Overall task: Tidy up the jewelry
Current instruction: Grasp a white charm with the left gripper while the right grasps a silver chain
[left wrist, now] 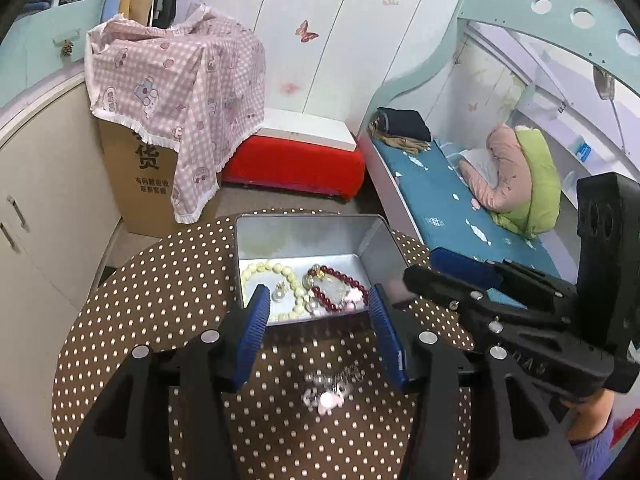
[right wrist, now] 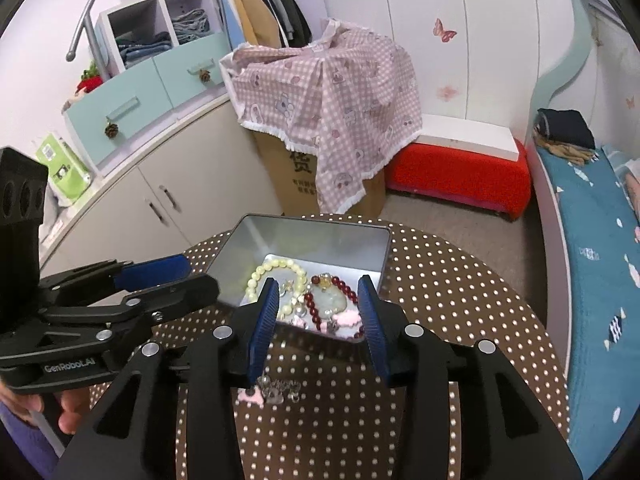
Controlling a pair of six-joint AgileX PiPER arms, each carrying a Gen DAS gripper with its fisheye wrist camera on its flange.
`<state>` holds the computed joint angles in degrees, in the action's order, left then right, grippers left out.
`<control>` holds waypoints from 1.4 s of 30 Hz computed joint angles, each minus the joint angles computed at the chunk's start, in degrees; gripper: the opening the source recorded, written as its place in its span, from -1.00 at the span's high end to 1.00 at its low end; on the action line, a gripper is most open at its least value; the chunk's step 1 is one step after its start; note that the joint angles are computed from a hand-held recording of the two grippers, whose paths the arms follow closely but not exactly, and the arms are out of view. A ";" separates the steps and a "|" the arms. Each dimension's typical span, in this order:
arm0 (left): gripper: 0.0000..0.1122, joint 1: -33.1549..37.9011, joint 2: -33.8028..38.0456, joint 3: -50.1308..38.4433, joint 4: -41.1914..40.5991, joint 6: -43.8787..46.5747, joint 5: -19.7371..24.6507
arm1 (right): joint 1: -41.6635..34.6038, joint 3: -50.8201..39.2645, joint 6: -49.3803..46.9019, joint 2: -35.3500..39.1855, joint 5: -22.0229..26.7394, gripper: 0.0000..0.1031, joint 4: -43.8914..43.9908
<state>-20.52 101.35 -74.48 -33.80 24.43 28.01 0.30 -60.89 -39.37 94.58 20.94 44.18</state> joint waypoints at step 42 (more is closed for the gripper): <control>0.43 -8.58 4.43 12.51 19.60 -12.54 -14.99 | -2.61 18.12 -33.06 0.27 -2.42 0.08 31.13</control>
